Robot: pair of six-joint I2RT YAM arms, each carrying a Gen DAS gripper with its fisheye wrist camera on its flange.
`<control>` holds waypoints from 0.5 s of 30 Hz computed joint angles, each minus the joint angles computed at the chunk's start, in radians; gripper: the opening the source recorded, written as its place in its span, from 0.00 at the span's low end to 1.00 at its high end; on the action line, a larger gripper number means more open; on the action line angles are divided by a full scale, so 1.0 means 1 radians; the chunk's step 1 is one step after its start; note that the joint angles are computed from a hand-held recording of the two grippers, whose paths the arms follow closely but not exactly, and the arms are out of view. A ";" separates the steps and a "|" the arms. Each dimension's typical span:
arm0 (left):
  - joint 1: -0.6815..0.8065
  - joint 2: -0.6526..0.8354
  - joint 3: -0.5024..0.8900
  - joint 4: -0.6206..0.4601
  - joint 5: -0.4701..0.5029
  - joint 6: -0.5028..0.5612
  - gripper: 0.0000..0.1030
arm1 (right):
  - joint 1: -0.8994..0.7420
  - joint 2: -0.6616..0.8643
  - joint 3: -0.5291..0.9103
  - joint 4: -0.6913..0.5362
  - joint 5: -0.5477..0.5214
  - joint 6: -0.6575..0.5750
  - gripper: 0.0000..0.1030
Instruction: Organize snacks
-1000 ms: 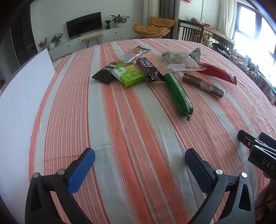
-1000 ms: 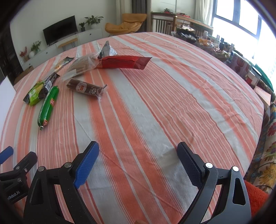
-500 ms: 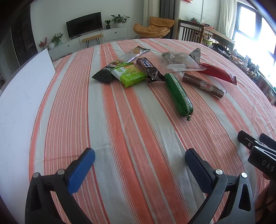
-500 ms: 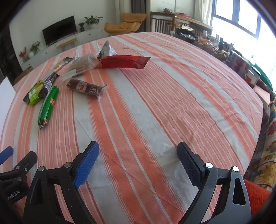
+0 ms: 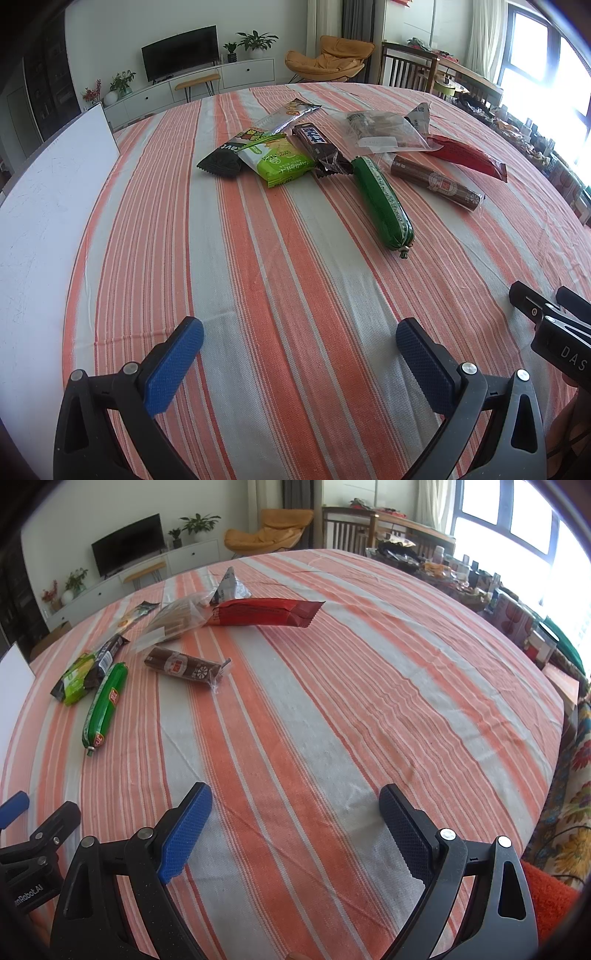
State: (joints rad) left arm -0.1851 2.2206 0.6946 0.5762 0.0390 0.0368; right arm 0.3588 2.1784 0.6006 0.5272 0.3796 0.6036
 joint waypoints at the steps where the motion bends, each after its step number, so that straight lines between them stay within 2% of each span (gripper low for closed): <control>1: 0.000 0.000 0.000 0.000 0.000 0.000 1.00 | -0.001 -0.002 0.001 -0.003 0.000 0.000 0.91; 15: -0.001 0.000 0.000 -0.001 -0.001 -0.001 1.00 | 0.000 -0.003 0.002 -0.007 0.000 0.002 0.91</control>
State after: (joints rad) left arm -0.1861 2.2204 0.6949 0.5755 0.0381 0.0361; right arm 0.3591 2.1758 0.6026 0.5206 0.3799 0.6052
